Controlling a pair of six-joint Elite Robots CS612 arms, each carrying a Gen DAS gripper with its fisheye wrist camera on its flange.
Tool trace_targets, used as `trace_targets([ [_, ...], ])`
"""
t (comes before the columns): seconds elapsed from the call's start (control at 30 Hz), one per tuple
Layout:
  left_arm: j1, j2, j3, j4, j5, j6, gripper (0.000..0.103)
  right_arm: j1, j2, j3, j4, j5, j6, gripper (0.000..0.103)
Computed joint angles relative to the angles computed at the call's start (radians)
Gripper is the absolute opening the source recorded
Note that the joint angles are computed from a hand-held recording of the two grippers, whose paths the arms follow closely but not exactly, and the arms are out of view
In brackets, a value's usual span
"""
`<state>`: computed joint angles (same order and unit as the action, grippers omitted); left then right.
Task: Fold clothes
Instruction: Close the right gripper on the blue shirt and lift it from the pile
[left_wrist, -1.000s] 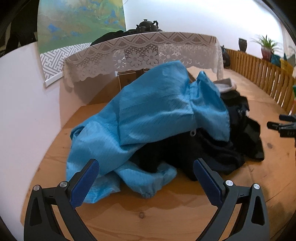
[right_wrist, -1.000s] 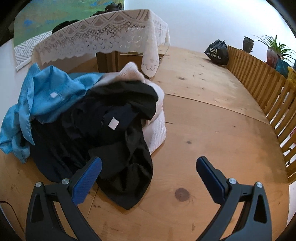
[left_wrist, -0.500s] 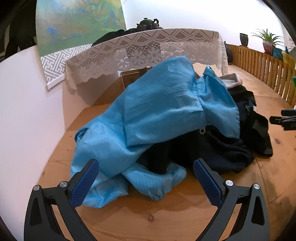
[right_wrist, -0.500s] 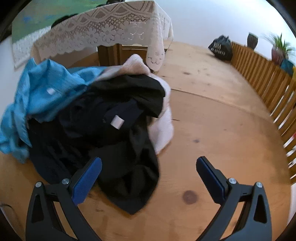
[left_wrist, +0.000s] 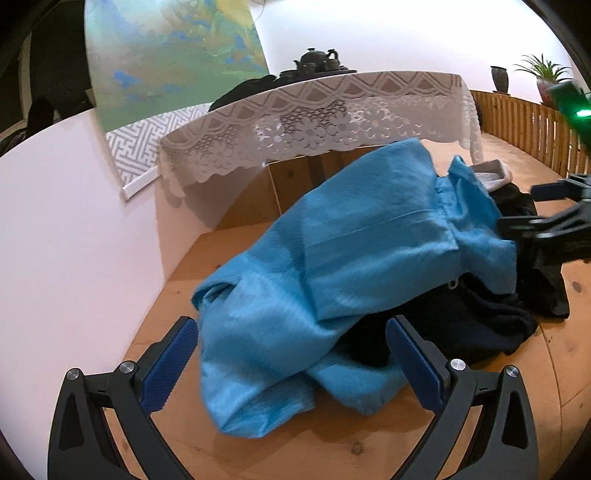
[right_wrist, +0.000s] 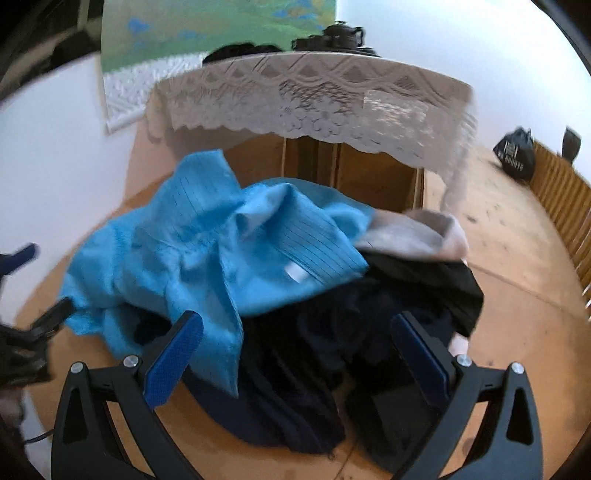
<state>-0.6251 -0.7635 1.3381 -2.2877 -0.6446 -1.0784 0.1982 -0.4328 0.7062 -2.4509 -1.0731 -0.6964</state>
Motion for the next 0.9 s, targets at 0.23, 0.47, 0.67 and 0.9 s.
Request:
trace_targets([
  [0.23,-0.004,-0.045,0.069,0.070,0.008,-0.104,0.103,0.022,0.078,-0.169,0.248,0.015,-0.002,0.081],
  [0.47,0.001,-0.050,0.094,0.042,-0.014,-0.130,0.103,0.008,0.062,-0.165,0.354,0.101,-0.073,0.005],
  [0.67,0.002,-0.033,0.076,0.036,-0.015,-0.081,0.103,-0.012,0.036,-0.134,0.285,0.159,-0.043,0.004],
  [0.9,0.001,-0.033,0.081,0.027,-0.014,-0.075,0.103,-0.006,0.036,-0.114,0.205,0.033,-0.015,0.077],
])
